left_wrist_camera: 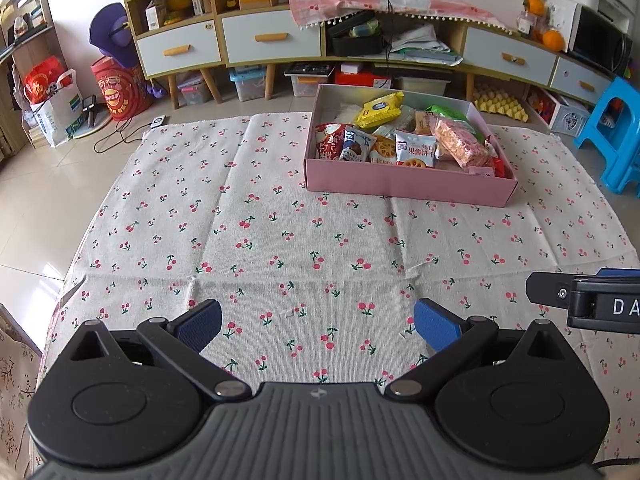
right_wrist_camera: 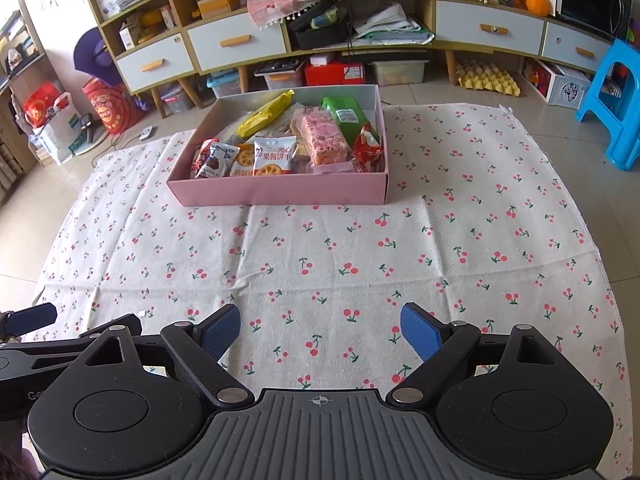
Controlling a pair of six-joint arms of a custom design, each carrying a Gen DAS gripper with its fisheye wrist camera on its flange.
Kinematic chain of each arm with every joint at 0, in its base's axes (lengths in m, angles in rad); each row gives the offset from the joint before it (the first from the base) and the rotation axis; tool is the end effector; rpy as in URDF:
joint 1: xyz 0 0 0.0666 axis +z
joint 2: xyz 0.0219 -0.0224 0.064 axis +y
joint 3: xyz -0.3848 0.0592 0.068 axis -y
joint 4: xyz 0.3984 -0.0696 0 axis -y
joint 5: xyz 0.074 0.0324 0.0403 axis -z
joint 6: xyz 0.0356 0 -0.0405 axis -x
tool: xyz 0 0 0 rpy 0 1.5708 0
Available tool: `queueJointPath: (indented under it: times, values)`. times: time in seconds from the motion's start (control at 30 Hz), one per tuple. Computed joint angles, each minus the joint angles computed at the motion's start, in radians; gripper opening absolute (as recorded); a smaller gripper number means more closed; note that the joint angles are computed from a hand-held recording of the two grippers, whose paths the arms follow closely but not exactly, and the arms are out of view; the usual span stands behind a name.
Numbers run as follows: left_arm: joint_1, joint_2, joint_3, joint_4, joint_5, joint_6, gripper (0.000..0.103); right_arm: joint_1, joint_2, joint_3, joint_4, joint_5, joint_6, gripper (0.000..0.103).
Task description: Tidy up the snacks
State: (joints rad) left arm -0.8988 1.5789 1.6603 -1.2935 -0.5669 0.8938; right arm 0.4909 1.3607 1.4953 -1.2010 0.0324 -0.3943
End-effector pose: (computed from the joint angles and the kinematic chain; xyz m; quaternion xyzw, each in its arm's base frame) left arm 0.3424 -0.4003 0.4498 -0.0475 0.9448 0.0381 0.3219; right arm 0.4026 0.2135 0.4786 -0.0427 0.9673 0.0927 0.2322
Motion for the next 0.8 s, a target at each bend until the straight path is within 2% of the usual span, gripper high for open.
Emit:
queueJointPath:
  times: [0.8]
  values:
    - [-0.002,0.005,0.008,-0.01,-0.001,0.008,0.102,0.002,0.0,-0.001,0.0,-0.001,-0.003,0.089]
